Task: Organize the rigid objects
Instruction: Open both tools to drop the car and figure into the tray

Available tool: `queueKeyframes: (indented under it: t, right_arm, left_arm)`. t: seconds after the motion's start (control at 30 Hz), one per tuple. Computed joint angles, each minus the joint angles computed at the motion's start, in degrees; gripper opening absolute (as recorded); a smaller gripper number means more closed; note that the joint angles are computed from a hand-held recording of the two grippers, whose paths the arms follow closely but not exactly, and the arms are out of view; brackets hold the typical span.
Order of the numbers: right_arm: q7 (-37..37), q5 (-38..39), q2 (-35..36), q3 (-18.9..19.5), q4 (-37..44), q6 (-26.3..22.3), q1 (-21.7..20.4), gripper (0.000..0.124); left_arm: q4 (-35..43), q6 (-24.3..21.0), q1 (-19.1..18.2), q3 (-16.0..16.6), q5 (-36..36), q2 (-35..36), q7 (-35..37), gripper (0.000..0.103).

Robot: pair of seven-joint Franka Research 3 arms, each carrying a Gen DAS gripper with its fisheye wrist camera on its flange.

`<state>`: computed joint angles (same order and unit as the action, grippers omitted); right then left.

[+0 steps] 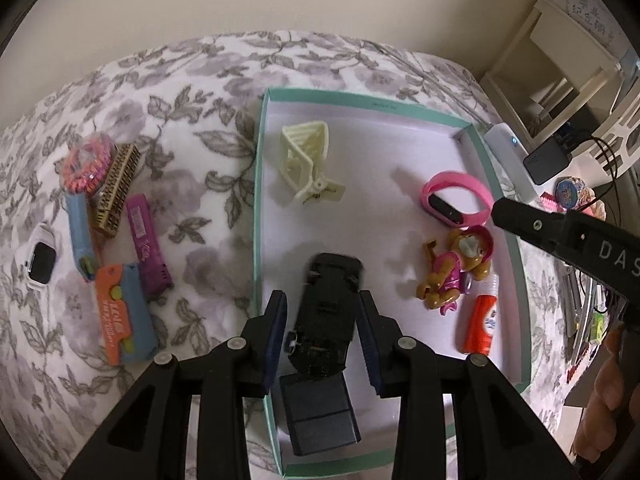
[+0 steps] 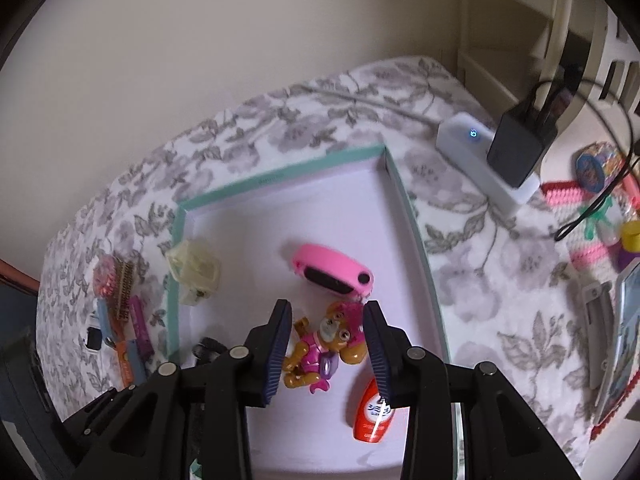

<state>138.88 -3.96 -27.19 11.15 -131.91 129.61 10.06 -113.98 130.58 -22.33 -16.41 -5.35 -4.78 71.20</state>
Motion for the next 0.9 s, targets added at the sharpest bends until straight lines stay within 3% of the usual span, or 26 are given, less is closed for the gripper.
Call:
queueKeyframes:
  t: [0.47,0.67,0.73,0.83,0.9]
  right_arm:
    - [0.7,-8.2,-0.1,3.8,6.0,-0.7,-0.4,0.04]
    - [0.8,-9.7,2.0,4.0,7.4,-2.3,0.5,0.041]
    - [1.3,-10.4,2.7,4.1,7.9,-2.9,0.8,0.056]
    - [1.4,-11.0,3.6,3.8,8.1,-2.6,1.5,0.065]
    - [1.4,-11.6,4.1,3.7,8.3,-2.7,1.8,0.071]
  left_arm:
    - [-0.4,4.6,1.6,1.7,0.2,-5.5,-2.4,0.037]
    - [-1.4,4.7,3.4,2.1,4.7,-7.2,-7.4,0.046]
    - [-1.6,4.3,4.0,2.1,6.4,-7.1,-9.3,0.046]
    - [-2.0,3.4,4.8,2.1,8.9,-7.1,-11.8,0.055]
    - [-2.4,3.5,5.0,2.3,9.6,-7.2,-12.6,0.073]
